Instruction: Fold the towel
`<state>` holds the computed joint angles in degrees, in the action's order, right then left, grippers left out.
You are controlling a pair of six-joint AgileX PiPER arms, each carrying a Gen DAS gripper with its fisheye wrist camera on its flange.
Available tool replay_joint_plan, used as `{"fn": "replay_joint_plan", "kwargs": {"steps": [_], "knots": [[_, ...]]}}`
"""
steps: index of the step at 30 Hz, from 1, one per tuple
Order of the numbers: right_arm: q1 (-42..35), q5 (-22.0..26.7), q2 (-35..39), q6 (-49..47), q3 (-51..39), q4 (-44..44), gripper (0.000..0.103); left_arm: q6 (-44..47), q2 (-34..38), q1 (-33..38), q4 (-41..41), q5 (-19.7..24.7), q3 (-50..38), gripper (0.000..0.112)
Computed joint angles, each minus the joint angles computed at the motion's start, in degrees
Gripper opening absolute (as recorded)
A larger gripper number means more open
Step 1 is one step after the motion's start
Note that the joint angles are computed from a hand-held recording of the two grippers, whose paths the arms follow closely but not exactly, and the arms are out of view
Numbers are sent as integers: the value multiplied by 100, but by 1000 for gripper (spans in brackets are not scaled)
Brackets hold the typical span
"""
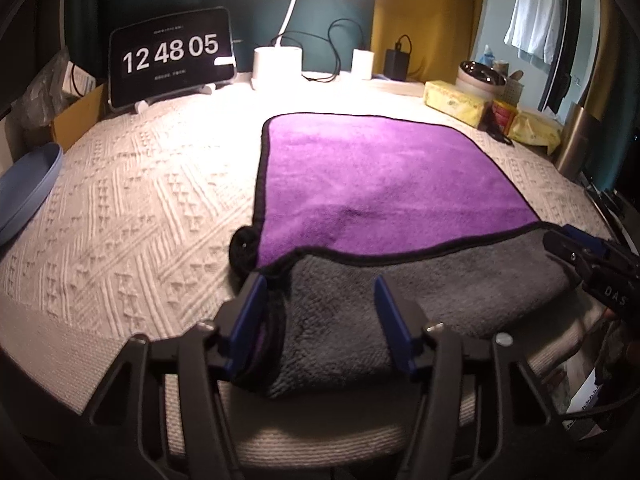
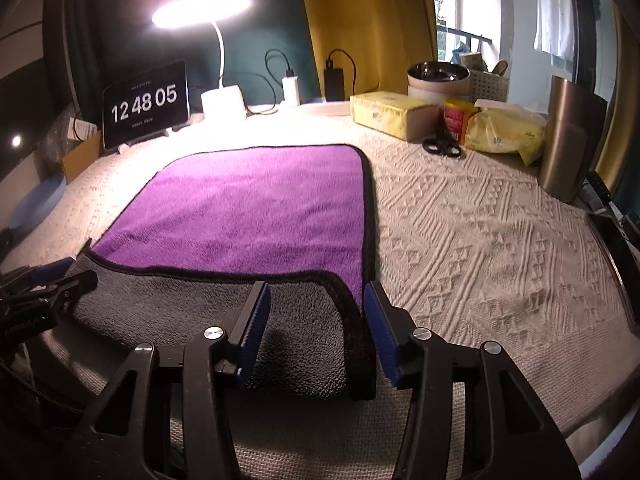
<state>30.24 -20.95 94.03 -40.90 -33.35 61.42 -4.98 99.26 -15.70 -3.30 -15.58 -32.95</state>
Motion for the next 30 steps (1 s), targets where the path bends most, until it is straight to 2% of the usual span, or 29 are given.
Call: {"fn": "replay_joint_plan", "kwargs": {"steps": [3, 8, 12, 14, 17, 25, 30], "knots": [[115, -113, 93, -237, -39, 205, 43, 92, 6, -6, -76, -15, 2, 55], [256, -353, 156, -440, -13, 362, 19, 170, -33, 43, -92, -78, 33, 33], [407, -604, 158, -602, 32, 446, 7, 310, -64, -37, -144, -194, 112, 19], [550, -776, 164, -735, 65, 535, 7, 254, -111, -73, -47, -274, 179, 13], [729, -973, 136, -872, 101, 660, 6, 216, -219, -72, 11, -324, 239, 11], [905, -1320, -340, -1103, 204, 905, 5, 415, -760, -112, -73, -329, 324, 10], [908, -1411, -606, -1214, 188, 903, 5, 257, -931, -87, 143, -261, 231, 10]]}}
